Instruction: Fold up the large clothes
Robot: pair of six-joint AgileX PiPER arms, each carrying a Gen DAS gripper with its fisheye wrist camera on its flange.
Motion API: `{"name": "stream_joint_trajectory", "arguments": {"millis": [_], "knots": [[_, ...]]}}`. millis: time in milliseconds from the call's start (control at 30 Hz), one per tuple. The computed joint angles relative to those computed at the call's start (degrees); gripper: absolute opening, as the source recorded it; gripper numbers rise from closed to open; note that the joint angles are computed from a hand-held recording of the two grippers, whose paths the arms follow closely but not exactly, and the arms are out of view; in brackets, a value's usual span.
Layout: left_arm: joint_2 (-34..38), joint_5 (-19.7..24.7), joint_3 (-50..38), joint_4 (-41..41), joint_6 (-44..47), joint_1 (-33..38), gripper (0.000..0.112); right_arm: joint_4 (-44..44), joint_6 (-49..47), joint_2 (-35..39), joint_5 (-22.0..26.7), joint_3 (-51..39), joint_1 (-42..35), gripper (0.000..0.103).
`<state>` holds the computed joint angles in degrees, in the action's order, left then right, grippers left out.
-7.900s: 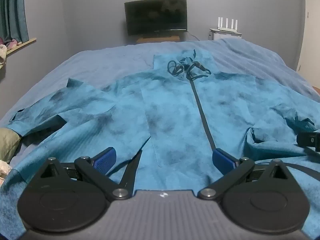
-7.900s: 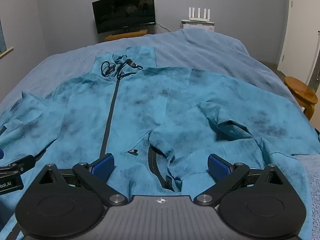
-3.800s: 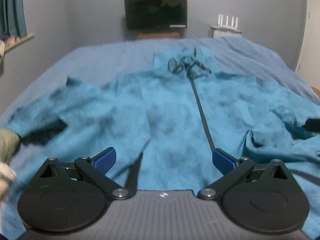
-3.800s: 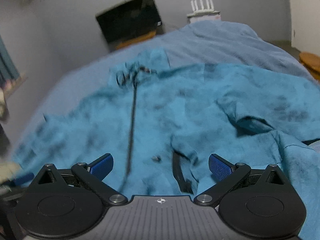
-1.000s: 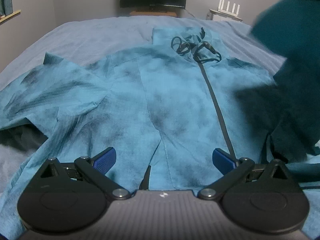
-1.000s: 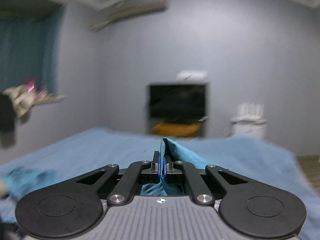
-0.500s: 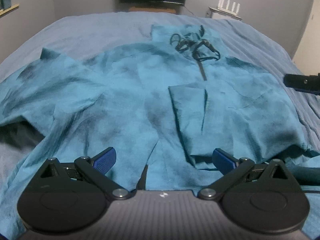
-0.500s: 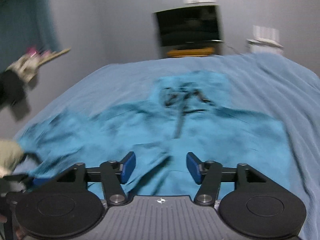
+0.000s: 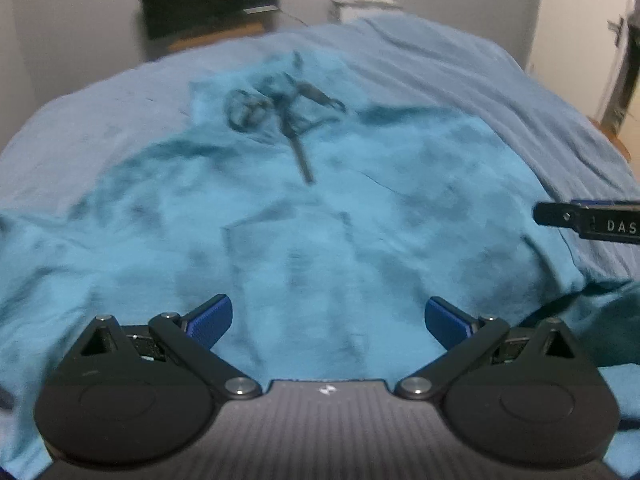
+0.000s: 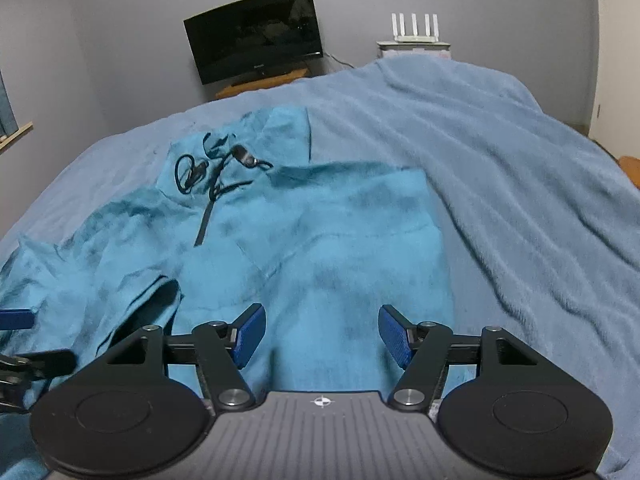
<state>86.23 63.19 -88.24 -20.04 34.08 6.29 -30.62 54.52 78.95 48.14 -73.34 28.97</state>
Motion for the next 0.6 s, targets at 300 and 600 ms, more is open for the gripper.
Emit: {"name": "stream_joint_trajectory", "arguments": {"millis": [300,600], "knots": [[0.9,-5.4,7.7,12.5,-3.7,-9.7,0.099,-2.1,2.2,-2.3,-1.6,3.7,1.8,0.07],[2.9,-5.6,2.7,5.6,-1.9,-0.1,0.036,-1.2,2.5,-2.7,-1.4,3.4,2.1,0.071]]}}
